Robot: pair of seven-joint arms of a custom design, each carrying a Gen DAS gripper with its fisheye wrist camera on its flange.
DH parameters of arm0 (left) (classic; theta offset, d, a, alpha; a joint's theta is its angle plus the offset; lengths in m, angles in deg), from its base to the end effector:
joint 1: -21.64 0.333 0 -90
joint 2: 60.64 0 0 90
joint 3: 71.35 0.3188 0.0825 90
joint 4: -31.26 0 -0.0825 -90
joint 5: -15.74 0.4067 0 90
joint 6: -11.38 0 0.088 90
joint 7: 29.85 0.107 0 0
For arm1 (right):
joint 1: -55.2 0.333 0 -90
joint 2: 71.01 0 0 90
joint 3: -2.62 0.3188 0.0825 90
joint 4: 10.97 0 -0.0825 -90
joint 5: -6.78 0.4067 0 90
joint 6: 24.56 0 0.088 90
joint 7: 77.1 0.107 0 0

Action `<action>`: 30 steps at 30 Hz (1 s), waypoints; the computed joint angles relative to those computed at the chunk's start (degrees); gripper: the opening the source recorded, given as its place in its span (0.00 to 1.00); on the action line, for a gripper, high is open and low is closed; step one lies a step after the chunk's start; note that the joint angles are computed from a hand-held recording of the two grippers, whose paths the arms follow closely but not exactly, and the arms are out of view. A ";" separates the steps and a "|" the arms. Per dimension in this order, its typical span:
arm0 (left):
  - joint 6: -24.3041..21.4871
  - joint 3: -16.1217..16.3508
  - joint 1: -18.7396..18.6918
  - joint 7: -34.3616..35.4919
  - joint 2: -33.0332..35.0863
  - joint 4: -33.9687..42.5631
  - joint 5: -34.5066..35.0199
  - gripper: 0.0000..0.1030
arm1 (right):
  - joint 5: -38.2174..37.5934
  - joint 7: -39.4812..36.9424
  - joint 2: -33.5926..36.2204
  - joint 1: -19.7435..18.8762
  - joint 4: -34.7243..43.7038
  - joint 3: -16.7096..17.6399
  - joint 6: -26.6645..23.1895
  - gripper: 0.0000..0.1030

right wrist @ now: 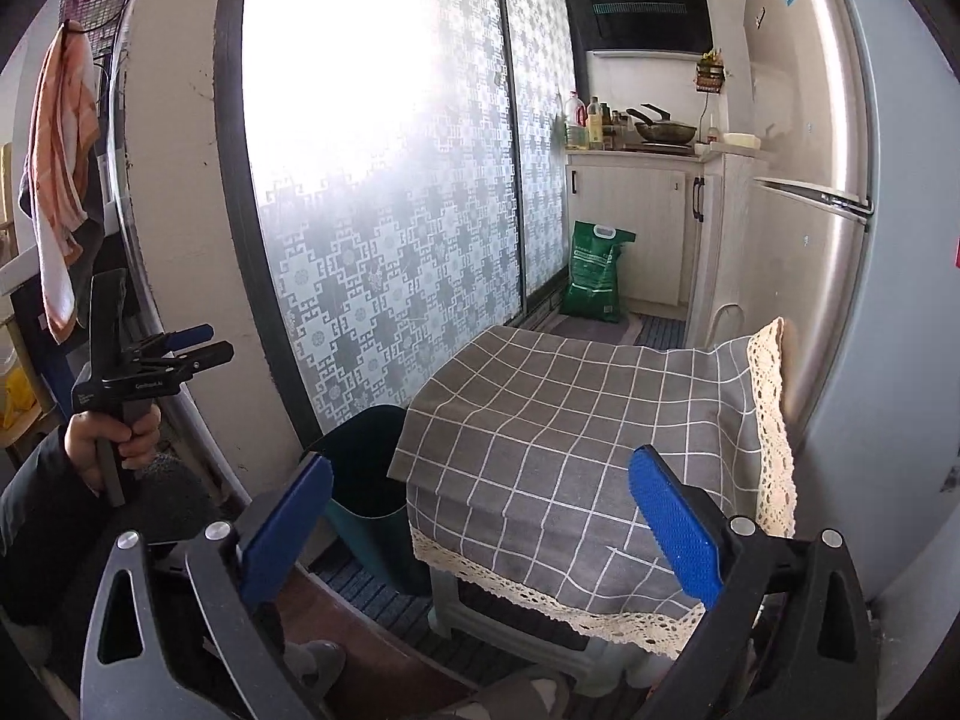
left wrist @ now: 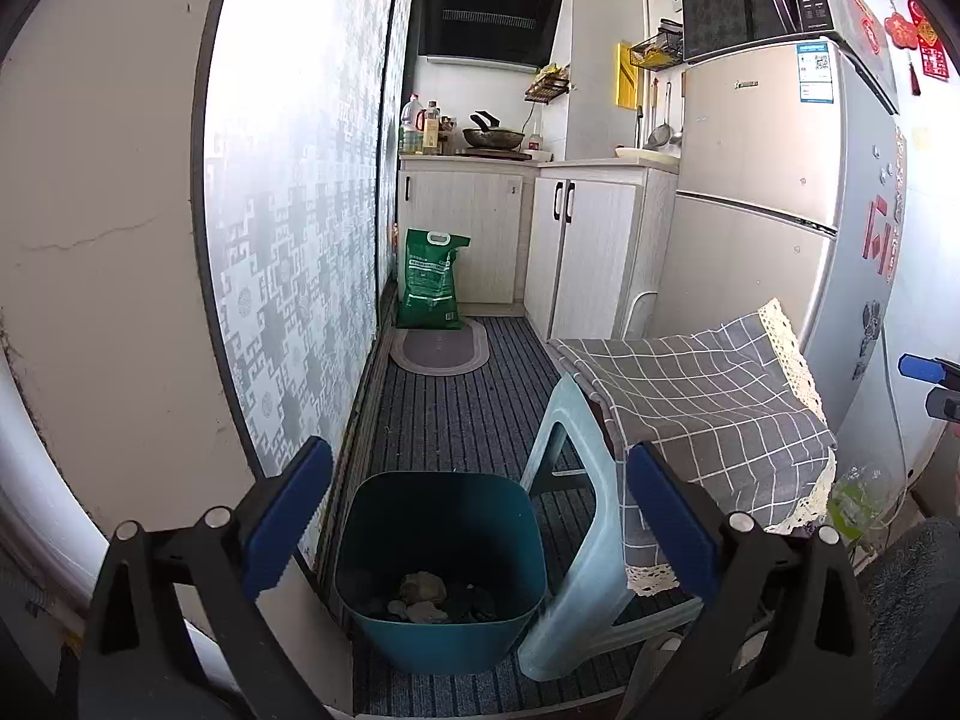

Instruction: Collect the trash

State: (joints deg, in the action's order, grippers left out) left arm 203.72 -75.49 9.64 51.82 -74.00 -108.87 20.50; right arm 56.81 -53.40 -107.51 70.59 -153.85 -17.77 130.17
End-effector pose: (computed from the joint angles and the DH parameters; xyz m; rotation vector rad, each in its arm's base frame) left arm 0.4921 -0.1540 0.5200 -1.3730 1.7453 -1.1682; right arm 0.4310 -0.0845 0.5621 -1.7438 1.1821 -0.5981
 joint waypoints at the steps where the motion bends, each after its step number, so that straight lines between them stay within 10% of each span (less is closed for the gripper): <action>1: -0.45 -2.22 2.07 0.49 0.00 0.13 -0.72 0.97 | 0.15 0.18 0.00 0.00 0.10 -0.14 -0.30 0.97; 22: -4.13 -22.23 22.62 -1.37 -1.14 1.02 -2.18 0.97 | 0.27 1.65 0.35 -1.84 0.34 1.16 -2.28 0.97; 30: -4.17 -21.22 22.22 -3.33 -1.14 0.98 0.12 0.97 | -0.87 2.53 0.11 -2.08 0.07 1.64 -1.88 0.97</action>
State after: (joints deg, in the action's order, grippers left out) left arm 199.55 -96.71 31.86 48.50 -75.13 -107.89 20.61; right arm 55.94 -50.87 -107.40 68.51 -153.78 -16.13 128.29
